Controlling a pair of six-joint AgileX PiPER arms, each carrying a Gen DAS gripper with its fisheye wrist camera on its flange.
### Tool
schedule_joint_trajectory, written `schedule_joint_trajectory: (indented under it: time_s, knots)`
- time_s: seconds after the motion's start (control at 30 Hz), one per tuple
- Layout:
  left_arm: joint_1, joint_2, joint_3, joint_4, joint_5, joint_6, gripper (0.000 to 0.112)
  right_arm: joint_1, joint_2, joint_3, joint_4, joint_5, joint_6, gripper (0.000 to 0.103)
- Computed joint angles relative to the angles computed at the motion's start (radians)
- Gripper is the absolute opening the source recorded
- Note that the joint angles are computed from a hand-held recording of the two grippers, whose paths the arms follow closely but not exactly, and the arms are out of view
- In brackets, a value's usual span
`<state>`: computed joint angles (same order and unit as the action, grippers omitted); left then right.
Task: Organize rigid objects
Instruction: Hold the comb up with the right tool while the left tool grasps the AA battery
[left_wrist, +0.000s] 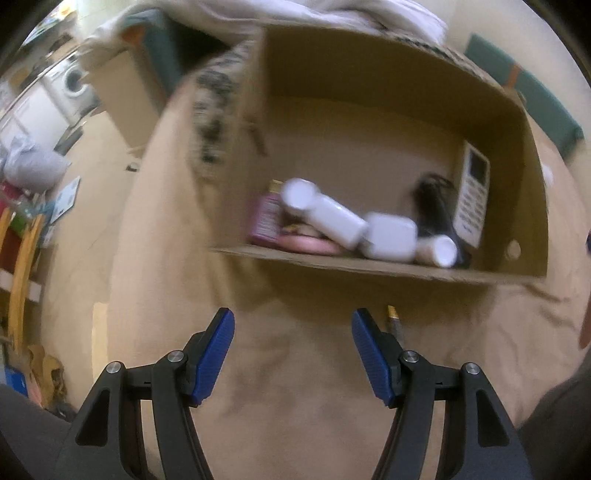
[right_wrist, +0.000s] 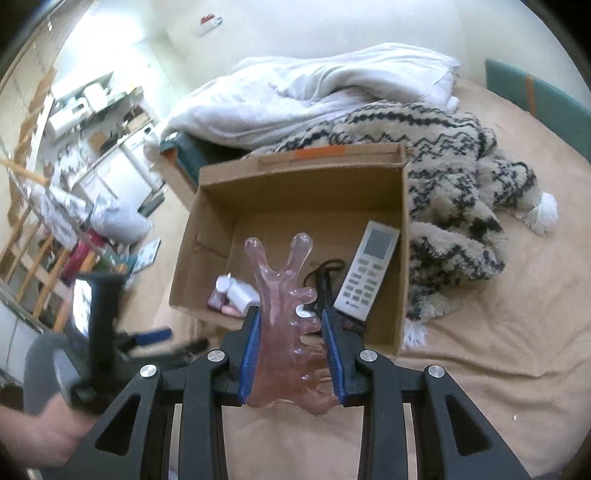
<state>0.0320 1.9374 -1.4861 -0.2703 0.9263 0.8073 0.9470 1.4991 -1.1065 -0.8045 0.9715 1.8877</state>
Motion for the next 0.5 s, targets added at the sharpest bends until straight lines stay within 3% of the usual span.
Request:
schedule_joint_trajectory:
  time_s: [0.13,0.27,0.37,0.5]
  knots:
    - [-0.089,-0.018,0.076,0.032,-0.032,-0.046,0.063,0.018,-0.039,0.027,-0.039,0.034,0.062,0.034]
    - [-0.185,0.013,0.083,0.110,-0.018,-0.174,0.063,0.015,-0.077,0.061,-0.056,0.028,0.103,0.034]
    - [-0.251,0.038,0.093,0.191,-0.058,-0.287,0.063,0.009,-0.084,0.070,-0.061,0.015,0.112,0.034]
    - [-0.283,0.119,0.033,0.263,-0.019,-0.416,0.063,0.012,-0.079,0.068,-0.068,0.009,0.111,0.034]
